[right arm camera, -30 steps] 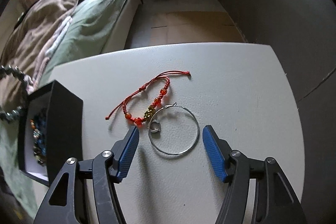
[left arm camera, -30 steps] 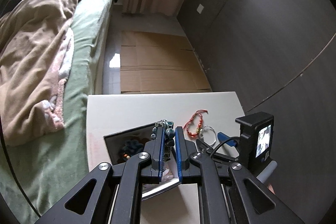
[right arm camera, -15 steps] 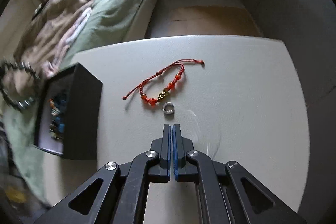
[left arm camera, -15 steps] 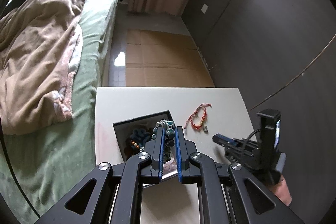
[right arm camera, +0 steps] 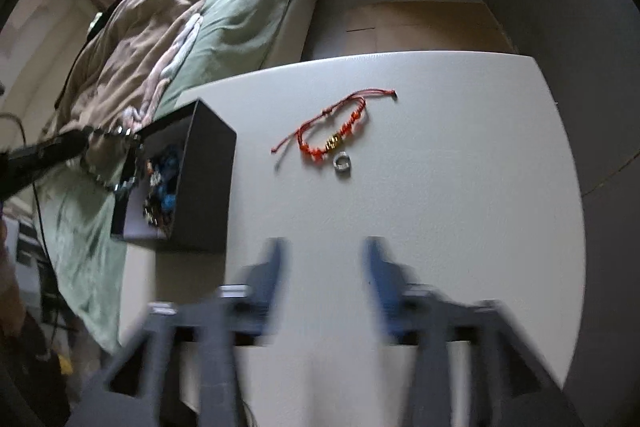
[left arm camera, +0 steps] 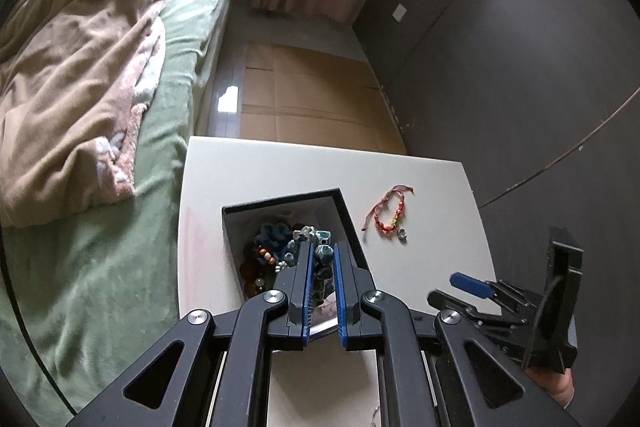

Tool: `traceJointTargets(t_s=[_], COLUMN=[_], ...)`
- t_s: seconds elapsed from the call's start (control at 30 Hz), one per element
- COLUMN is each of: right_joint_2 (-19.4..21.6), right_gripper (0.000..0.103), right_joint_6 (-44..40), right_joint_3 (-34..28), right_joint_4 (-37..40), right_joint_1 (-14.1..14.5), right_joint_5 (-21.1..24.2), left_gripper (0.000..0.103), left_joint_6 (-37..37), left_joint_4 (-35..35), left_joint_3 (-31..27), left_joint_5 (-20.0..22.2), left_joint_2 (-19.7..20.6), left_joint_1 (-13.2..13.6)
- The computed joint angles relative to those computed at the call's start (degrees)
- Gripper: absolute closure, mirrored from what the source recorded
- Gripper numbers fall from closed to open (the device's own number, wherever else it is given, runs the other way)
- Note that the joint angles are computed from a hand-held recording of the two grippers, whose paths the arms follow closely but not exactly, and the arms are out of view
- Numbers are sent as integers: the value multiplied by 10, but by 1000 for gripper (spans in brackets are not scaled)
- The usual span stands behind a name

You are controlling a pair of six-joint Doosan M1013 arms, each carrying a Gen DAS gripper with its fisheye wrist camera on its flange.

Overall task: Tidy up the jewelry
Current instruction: 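Carry grey bead strand into the box with left tool while right tool grasps the silver hoop, then lower the silver hoop into the black box and open the right tool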

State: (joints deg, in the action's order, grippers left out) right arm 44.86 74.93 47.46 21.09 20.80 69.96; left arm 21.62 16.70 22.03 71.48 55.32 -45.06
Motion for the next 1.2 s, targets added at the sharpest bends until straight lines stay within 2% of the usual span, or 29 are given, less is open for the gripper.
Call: traceJointTargets(t_s=[0.27,0.4,0.47,0.5,0.57,0.6,0.63,0.73,0.8,0.97,1.2], right_joint_2=[-23,-36,-45,-49,-56,-61,-64,-74,-80,-87,-98], right_gripper=[45,45,45,45,45,45,46,50,60,76,78], right_joint_6=[-47,-70,-78,-80,-83,-84,-86,-92,-98,-100,-115], right_joint_3=[34,56,72,78,91,99,104,122,132,148,171], right_joint_4=[41,30,24,24,28,31,35,46,50,49,20], right_joint_1=[-10,-4,0,1,2,2,3,7,11,22,42], right_joint_5=[11,15,10,7,5,4,4,8,13,28,27], left_gripper=[93,92,91,87,67,47,35,35,35,35,35], left_joint_6=[-32,-63,-77,-91,-120,-140,-157,-205,-232,-265,-284], left_joint_4=[4,-1,-17,-19,-5,16,34,78,96,118,140], left_joint_3=[60,117,138,156,191,207,216,250,276,307,332], left_joint_5=[-59,-133,-156,-175,-204,-210,-211,-219,-235,-241,-243], left_joint_2=[-23,-44,-50,-58,-73,-81,-86,-105,-120,-138,-155], left_joint_1=[-5,-5,-3,-2,-5,-8,-12,-20,-24,-30,-36])
